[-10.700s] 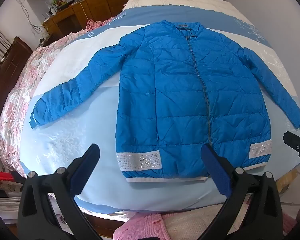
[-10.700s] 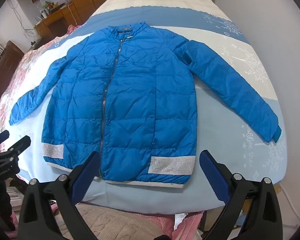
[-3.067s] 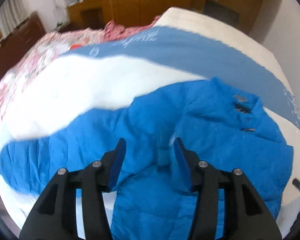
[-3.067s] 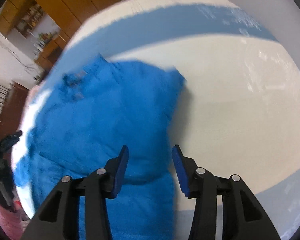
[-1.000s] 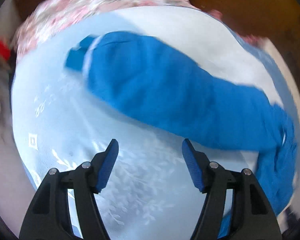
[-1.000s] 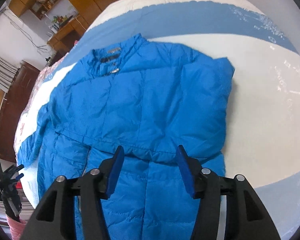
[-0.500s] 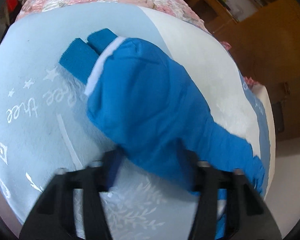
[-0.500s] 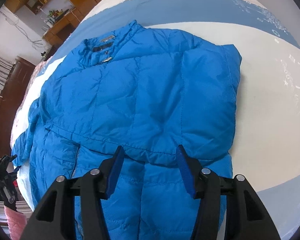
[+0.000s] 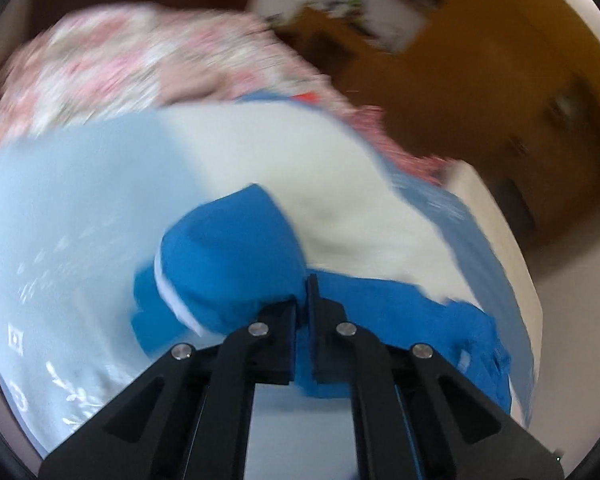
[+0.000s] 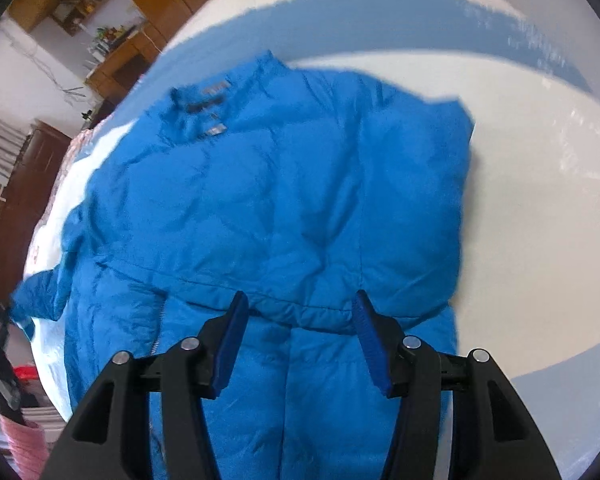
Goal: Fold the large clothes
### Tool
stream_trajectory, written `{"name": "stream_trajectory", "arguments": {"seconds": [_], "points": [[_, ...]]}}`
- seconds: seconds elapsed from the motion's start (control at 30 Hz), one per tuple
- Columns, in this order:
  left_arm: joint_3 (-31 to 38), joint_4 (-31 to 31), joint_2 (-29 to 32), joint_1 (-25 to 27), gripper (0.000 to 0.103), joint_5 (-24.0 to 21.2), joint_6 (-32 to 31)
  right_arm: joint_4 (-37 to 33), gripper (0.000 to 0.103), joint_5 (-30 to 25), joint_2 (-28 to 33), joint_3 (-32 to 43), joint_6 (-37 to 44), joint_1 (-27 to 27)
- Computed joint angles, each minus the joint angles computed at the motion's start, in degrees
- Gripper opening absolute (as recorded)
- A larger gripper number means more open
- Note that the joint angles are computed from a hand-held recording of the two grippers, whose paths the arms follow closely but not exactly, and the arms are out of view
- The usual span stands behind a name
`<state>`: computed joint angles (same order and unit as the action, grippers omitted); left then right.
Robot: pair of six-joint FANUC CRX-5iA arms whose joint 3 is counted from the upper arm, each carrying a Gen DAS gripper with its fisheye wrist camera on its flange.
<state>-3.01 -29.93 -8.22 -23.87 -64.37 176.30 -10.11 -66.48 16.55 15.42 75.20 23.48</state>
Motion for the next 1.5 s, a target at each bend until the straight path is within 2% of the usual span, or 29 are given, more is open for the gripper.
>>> {"name": "stream_trajectory", "arguments": {"seconds": [0.07,0.2,0.3,0.4,0.57,0.67,0.8,1.0,1.13,1.17,1.2,1.27,1.33,1.43,1.5], "points": [[6.6,-1.5,4.9,-3.0,0.002,-0.6,-4.3,1.0,0.054,-0.1,-0.8,-0.3,-0.4,0.4],[18.3,-1.3,14.0,-7.0,0.002,1.6,-14.0,1.0,0.054,-0.2,-2.2,-0.5,-0.4,0.4],[26.4,3.2,21.2,-8.1,0.002,5.8,-22.9,1.4,0.054,0.4,-3.0,-1.2,-0.6,0.6],[34.4,7.2,28.6,-9.0,0.002,6.8,-29.7,0.9,0.054,0.9,-3.9,-2.0,-0.1,0.4],[44.6,13.0,38.7,-10.3,0.002,7.1,-36.7,1.2,0.054,1.3,-4.7,-3.3,-0.5,0.0],[48.4,17.3,43.5,-10.4,0.002,7.5,-40.4,1.1,0.054,1.5,-4.9,-3.9,-0.8,-0.3],[54.2,23.2,50.8,-10.1,0.002,5.4,-44.3,0.0,0.054,1.2,-4.5,-4.0,-0.5,-1.0],[49.7,31.3,52.4,-9.0,0.005,7.9,-50.7,-1.8,0.054,0.3,-3.6,-3.6,-0.2,-1.8],[44.2,35.9,50.6,-7.9,0.008,10.1,-53.1,-2.4,0.054,-0.2,-2.9,-2.5,0.5,-2.0],[43.0,36.4,49.7,-7.9,0.014,10.6,-53.4,-2.5,0.054,-0.3,-2.7,-2.1,0.6,-2.0],[40.0,37.9,47.8,-7.7,0.037,12.3,-54.7,-2.9,0.054,-0.6,-2.3,-1.4,0.8,-2.2],[35.8,38.8,44.8,-7.9,0.064,15.0,-56.1,-3.8,0.054,-1.2,-1.5,-0.1,1.1,-2.4],[31.6,39.1,41.4,-7.9,0.064,16.6,-58.1,-4.8,0.055,-1.9,-0.5,1.8,1.7,-2.5],[28.1,33.0,36.7,-7.7,0.064,16.2,-52.1,-7.1,0.057,-3.9,2.2,6.3,3.1,-2.1],[29.6,24.6,35.3,-7.9,0.063,12.5,-45.0,-9.0,0.060,-5.4,4.3,9.6,3.8,-1.8]]}}
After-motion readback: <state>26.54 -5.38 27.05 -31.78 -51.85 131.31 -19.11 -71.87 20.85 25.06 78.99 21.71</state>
